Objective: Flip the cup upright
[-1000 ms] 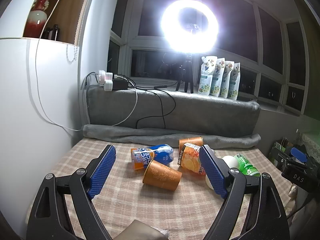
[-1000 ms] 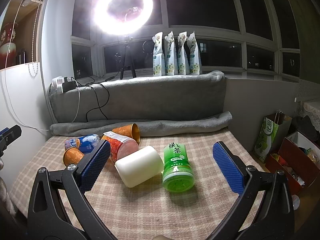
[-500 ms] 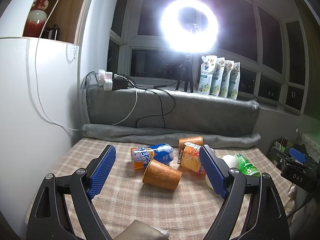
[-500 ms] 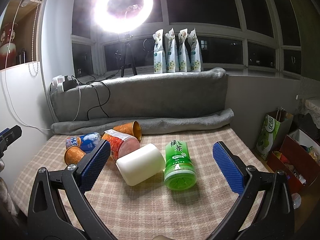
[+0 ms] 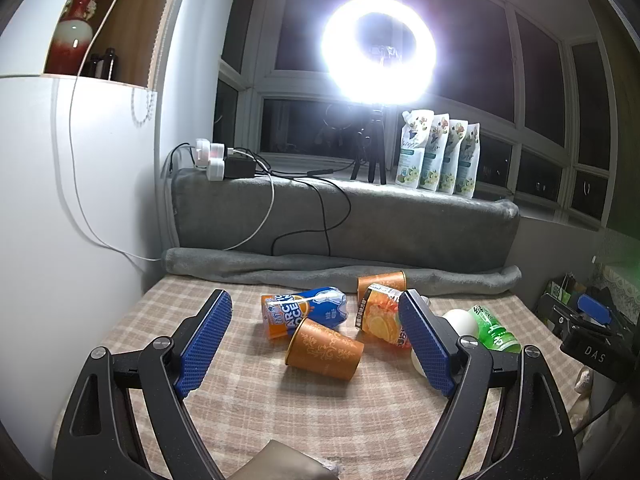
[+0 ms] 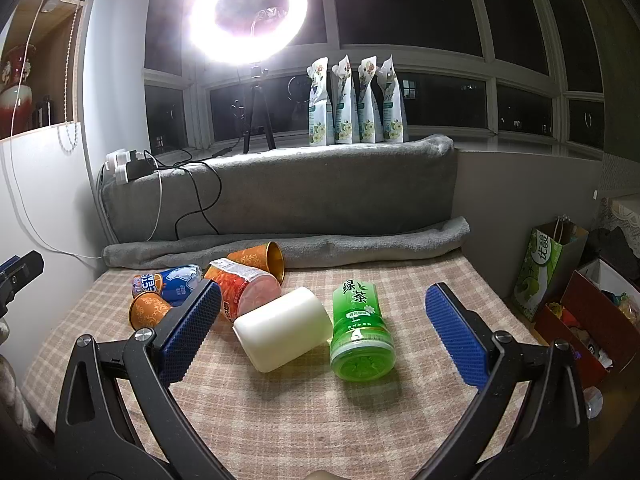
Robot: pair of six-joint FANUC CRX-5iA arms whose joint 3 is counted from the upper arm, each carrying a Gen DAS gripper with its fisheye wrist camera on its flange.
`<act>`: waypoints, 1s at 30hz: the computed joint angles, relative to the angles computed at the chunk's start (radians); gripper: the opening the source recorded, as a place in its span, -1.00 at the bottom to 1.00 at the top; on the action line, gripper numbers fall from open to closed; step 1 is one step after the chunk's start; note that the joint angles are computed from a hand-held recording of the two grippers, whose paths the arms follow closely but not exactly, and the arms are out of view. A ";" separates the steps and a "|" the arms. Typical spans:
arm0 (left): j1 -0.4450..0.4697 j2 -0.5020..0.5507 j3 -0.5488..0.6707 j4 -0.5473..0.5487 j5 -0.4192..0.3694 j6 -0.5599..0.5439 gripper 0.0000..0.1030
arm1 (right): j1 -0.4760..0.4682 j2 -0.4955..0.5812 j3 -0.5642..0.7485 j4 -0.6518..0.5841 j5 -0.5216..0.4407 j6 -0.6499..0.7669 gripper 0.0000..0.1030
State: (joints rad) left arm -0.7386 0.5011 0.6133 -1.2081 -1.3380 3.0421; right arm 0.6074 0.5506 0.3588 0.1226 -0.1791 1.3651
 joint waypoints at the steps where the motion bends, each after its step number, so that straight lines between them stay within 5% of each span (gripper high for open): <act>1: 0.000 0.000 0.000 -0.001 -0.002 -0.001 0.66 | 0.000 0.000 0.000 0.000 0.000 0.000 1.00; 30: 0.027 0.010 0.005 0.042 0.050 -0.041 0.66 | -0.014 0.031 0.067 -0.103 -0.075 0.069 1.00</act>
State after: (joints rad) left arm -0.7116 0.5115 0.6182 -1.1660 -1.2878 3.0011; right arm 0.5933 0.5818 0.4261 0.0197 -0.2539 1.4340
